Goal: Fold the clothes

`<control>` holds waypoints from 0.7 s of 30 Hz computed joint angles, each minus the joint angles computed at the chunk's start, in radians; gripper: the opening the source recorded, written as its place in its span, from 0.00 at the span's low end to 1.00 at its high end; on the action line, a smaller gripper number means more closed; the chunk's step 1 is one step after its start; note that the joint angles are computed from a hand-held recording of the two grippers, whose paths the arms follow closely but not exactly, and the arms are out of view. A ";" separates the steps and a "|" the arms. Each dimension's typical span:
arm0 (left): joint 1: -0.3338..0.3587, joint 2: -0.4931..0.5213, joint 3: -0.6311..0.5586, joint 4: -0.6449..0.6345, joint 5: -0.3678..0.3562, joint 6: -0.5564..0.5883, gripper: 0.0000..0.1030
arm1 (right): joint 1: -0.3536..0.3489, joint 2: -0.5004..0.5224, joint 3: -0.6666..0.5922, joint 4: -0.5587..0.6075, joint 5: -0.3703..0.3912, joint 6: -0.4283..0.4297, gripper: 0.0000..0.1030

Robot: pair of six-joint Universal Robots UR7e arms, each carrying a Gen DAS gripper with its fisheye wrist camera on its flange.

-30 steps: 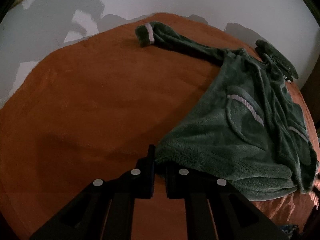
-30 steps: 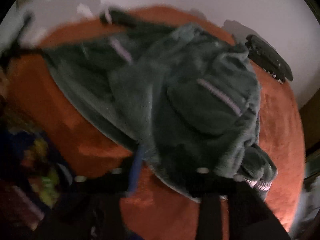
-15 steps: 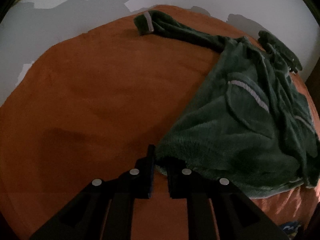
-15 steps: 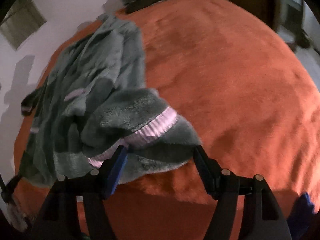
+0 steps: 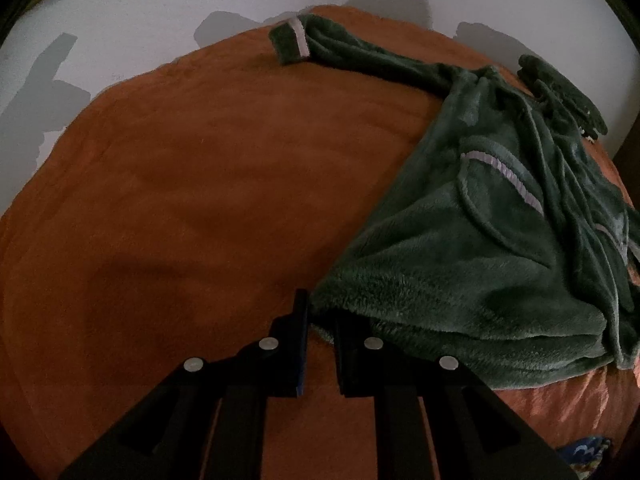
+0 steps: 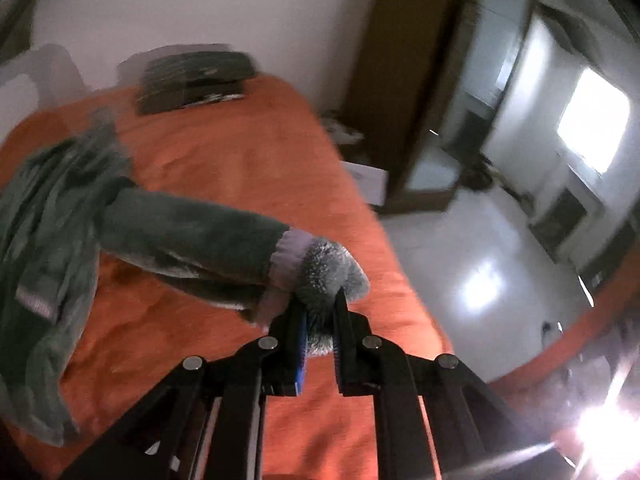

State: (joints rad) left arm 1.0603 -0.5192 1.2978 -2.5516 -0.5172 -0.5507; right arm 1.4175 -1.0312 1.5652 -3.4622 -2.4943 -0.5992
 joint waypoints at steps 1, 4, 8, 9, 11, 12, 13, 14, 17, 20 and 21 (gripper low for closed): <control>0.000 -0.002 0.001 -0.001 -0.003 0.000 0.13 | -0.002 -0.023 0.015 0.016 0.000 0.009 0.09; 0.002 -0.003 0.003 -0.005 -0.005 0.007 0.13 | 0.000 -0.068 0.031 0.068 -0.002 0.022 0.09; 0.001 0.004 -0.009 0.022 0.006 -0.007 0.13 | 0.011 -0.043 -0.033 -0.005 -0.044 -0.106 0.09; 0.001 0.006 -0.013 0.027 0.010 -0.010 0.13 | 0.014 -0.024 -0.060 -0.061 -0.059 -0.179 0.09; 0.001 0.013 -0.024 0.041 0.018 -0.019 0.13 | 0.005 -0.006 -0.094 -0.115 -0.092 -0.262 0.10; 0.001 0.013 -0.026 0.047 0.018 -0.026 0.13 | -0.004 0.004 -0.110 -0.107 -0.110 -0.267 0.10; 0.001 0.013 -0.029 0.053 0.017 -0.034 0.13 | -0.014 0.008 -0.112 -0.088 -0.115 -0.256 0.10; 0.001 0.013 -0.030 0.059 0.017 -0.040 0.13 | -0.024 0.011 -0.111 -0.069 -0.115 -0.243 0.10; 0.000 0.014 -0.035 0.071 0.019 -0.046 0.13 | -0.053 -0.006 -0.061 0.091 -0.069 -0.137 0.30; -0.003 0.018 -0.040 0.071 0.025 -0.030 0.13 | -0.064 -0.047 0.005 0.265 -0.013 0.058 0.40; -0.004 0.019 -0.042 0.071 0.027 -0.025 0.13 | -0.063 -0.067 0.034 0.289 0.021 0.132 0.40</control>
State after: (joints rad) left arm 1.0568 -0.4999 1.2558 -2.4808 -0.4904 -0.5759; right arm 1.3546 -1.0979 1.5996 -3.1728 -2.4736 -0.4674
